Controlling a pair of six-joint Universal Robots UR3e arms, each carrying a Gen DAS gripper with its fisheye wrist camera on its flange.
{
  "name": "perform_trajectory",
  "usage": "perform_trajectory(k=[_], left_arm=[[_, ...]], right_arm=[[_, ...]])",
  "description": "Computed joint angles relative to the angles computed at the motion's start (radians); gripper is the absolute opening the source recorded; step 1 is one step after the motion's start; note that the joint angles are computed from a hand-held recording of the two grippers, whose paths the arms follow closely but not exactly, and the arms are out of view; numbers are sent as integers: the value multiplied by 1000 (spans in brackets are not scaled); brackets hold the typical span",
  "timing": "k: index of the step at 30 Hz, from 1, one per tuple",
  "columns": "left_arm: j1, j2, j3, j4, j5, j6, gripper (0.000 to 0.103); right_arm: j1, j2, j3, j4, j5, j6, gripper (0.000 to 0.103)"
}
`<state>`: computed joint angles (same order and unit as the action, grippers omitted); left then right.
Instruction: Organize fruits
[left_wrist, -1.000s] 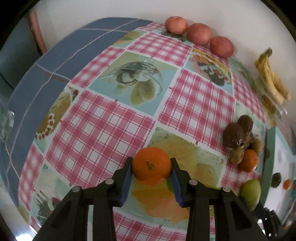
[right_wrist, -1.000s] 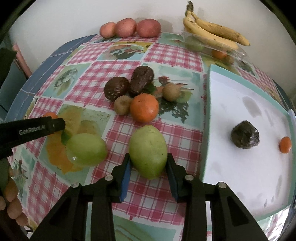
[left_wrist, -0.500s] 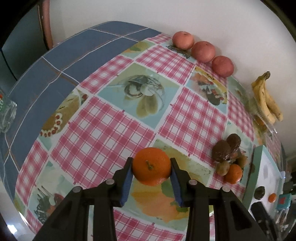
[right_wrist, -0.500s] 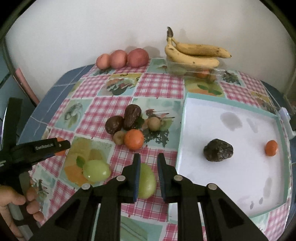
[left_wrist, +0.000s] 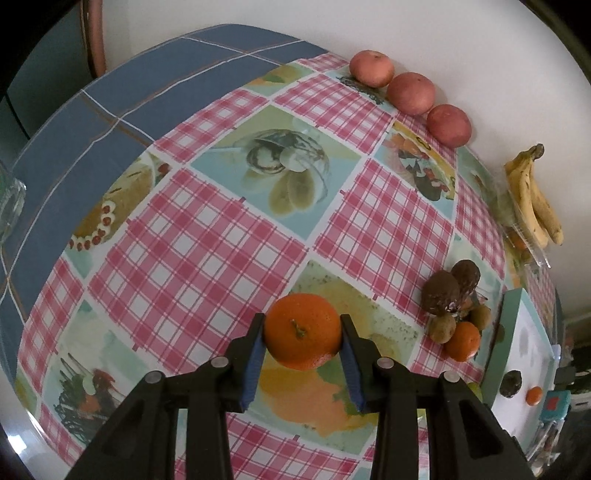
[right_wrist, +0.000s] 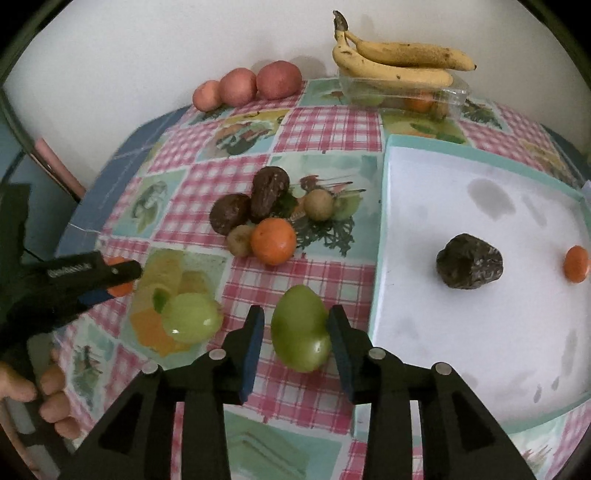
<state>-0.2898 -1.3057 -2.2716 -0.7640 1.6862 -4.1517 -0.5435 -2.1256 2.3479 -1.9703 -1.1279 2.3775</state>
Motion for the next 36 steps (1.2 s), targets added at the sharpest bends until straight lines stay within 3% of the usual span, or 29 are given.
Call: perform_trajectory(k=[2,23,29,36], left_arm=[[2,2,-3,3,-6,1,40],[5,-15,1,11,-13,-1,40],[4,-10,-11,25,-14,-2,40],[1,5,-2,13,-13,-4,40]], right_arm=[[25,13,14,-51,-33,16,43],[285,85,180,-551,-297,39,41],[282,92,169,-538,-293,50,41],[125,6,70,-192,-97,10,41]])
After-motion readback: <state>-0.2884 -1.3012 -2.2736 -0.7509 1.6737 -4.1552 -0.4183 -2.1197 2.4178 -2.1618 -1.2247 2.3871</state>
